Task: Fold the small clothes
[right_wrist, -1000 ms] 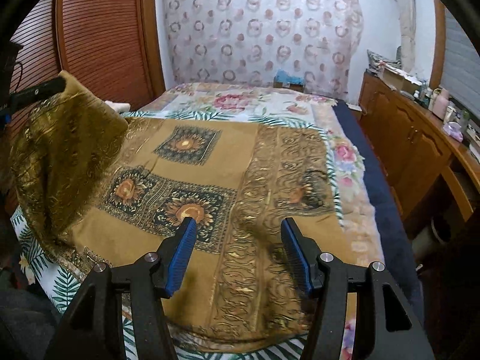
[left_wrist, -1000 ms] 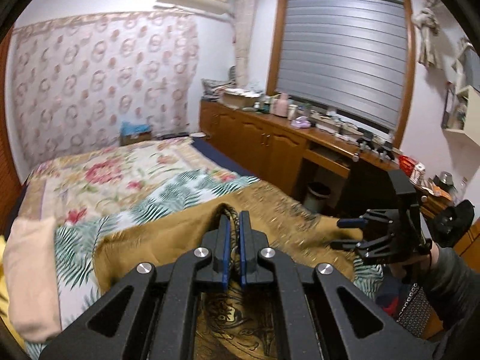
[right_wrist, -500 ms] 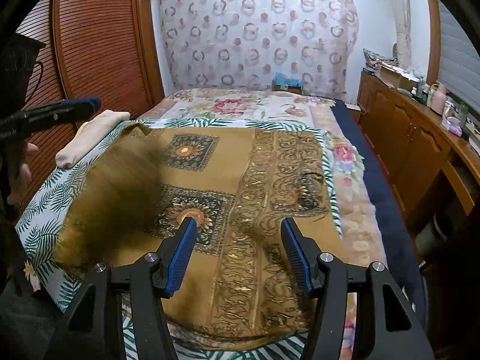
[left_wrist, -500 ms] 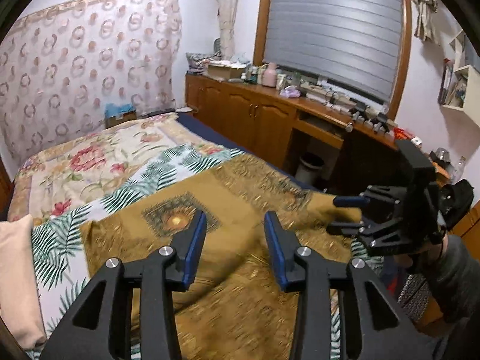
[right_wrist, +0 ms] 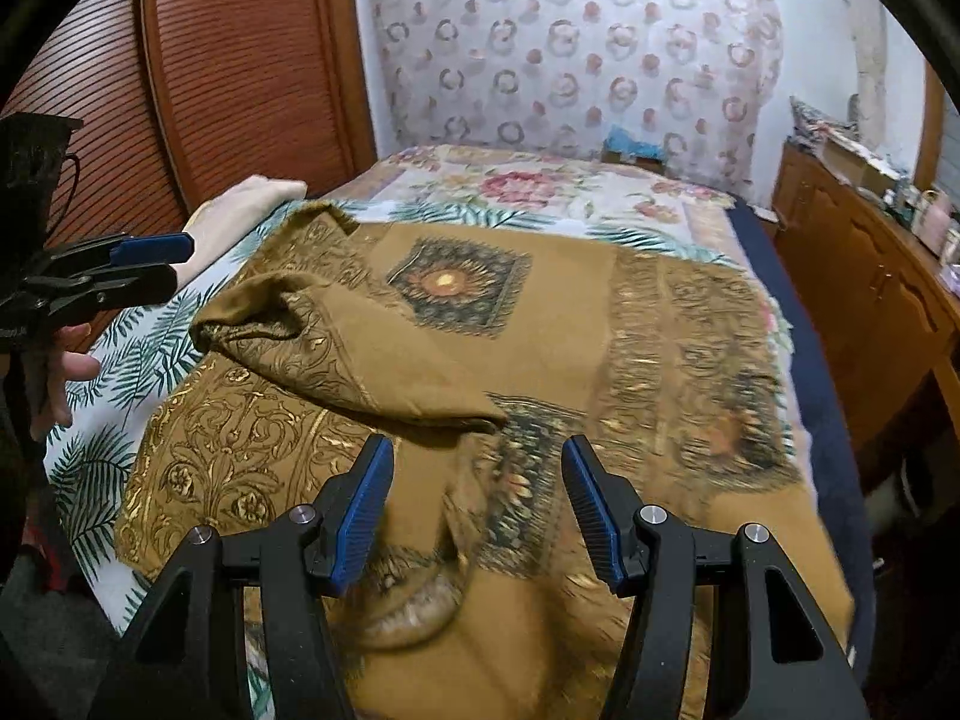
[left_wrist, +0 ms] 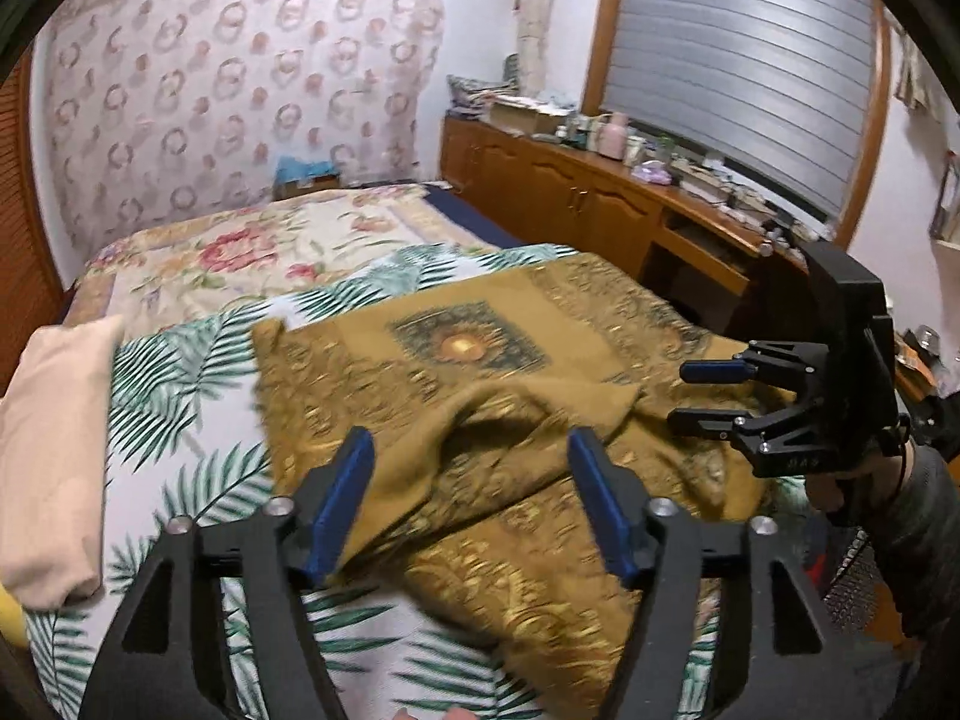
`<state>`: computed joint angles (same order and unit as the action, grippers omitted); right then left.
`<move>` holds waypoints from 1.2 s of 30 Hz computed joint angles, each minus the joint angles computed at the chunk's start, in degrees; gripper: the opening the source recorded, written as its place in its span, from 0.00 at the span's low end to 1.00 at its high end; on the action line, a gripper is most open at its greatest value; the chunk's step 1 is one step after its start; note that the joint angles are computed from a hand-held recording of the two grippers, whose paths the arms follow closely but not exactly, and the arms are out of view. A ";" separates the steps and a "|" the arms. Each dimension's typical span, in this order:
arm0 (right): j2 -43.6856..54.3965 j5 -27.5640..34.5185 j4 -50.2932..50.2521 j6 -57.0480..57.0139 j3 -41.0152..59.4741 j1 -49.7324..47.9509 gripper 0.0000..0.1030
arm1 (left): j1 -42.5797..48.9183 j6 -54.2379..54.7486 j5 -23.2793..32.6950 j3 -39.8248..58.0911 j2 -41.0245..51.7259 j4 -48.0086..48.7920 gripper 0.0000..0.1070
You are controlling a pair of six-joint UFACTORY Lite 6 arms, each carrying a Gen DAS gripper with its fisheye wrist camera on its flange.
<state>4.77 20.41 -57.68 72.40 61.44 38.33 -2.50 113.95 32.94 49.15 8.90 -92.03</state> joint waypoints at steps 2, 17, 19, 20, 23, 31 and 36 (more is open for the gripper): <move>2.45 -0.99 2.60 -3.24 1.76 -0.83 0.58 | 1.25 1.05 0.08 -0.31 0.76 -0.88 0.71; 10.37 -1.95 9.40 -14.08 9.28 -2.97 0.15 | 7.54 8.74 0.59 -1.88 4.77 -9.15 0.72; 9.77 -1.92 4.53 -9.26 8.48 -1.89 0.10 | 7.94 9.22 0.48 -1.59 5.11 -9.88 0.72; 9.09 -2.19 0.99 -5.54 7.57 -1.41 0.09 | 8.15 9.75 0.44 -1.64 5.17 -10.57 0.72; 5.28 -2.72 -9.82 5.28 4.60 0.18 0.08 | 8.76 10.40 0.75 -1.60 5.66 -11.28 0.72; -5.79 1.44 -28.67 22.69 -1.61 4.55 0.07 | 9.00 10.65 0.16 -2.20 5.37 -12.90 0.72; -12.80 6.96 -29.67 23.83 -6.87 7.11 0.06 | 9.24 11.40 0.74 -2.64 4.89 -13.46 0.72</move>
